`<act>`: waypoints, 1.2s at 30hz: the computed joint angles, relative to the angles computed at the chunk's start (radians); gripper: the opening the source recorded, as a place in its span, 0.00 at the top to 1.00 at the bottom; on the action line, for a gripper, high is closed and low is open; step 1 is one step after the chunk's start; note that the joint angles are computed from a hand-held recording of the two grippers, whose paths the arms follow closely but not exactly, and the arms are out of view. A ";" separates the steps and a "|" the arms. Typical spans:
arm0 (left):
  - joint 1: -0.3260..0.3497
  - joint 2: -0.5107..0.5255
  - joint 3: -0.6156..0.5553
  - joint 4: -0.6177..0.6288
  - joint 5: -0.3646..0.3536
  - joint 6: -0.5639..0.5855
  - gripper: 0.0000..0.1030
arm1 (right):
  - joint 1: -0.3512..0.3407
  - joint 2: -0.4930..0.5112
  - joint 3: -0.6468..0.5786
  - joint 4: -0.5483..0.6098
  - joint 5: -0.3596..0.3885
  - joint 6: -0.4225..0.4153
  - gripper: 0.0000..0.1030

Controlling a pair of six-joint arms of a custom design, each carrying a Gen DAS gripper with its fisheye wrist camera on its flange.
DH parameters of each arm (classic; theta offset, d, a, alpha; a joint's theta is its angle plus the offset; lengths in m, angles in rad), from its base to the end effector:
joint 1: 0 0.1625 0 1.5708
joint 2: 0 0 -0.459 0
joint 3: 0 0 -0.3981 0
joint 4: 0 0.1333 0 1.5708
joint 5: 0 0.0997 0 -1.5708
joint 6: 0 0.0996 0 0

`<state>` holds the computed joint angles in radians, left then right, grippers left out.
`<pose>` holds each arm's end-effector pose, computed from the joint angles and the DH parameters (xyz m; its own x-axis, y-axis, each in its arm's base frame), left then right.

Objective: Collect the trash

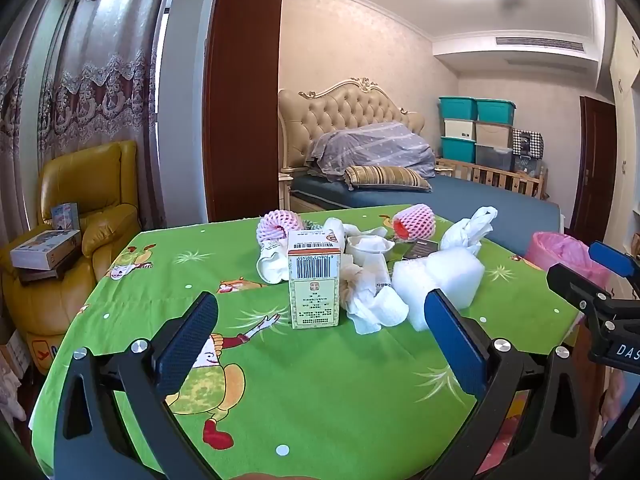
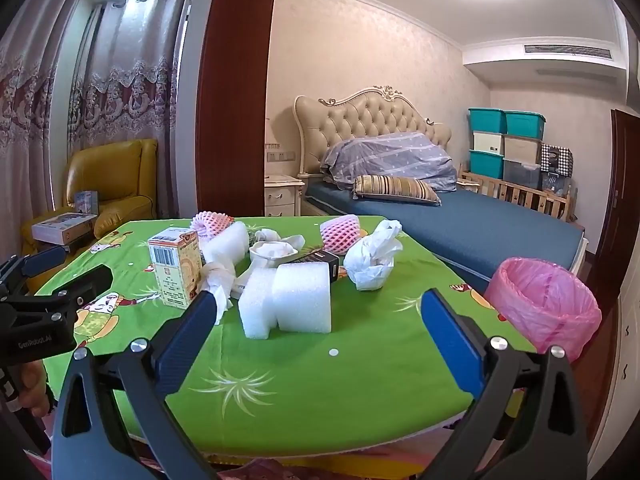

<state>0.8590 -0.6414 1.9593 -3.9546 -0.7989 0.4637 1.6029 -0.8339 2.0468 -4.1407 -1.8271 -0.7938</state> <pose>-0.2241 -0.5702 0.1044 -0.7006 0.1690 -0.6932 0.7036 0.3250 -0.6319 0.1261 -0.5594 0.2065 -0.6786 0.0006 0.7345 -0.6998 0.3031 -0.6468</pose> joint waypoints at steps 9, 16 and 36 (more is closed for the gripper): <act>0.001 -0.005 0.006 -0.003 -0.001 0.003 0.06 | -0.001 0.003 0.003 -0.004 -0.001 0.005 0.04; -0.009 -0.001 0.004 0.002 0.008 -0.004 0.06 | -0.001 0.007 0.001 0.002 -0.001 0.015 0.04; -0.004 -0.008 0.010 0.003 0.002 -0.001 0.06 | -0.002 0.004 -0.001 0.010 -0.002 0.022 0.04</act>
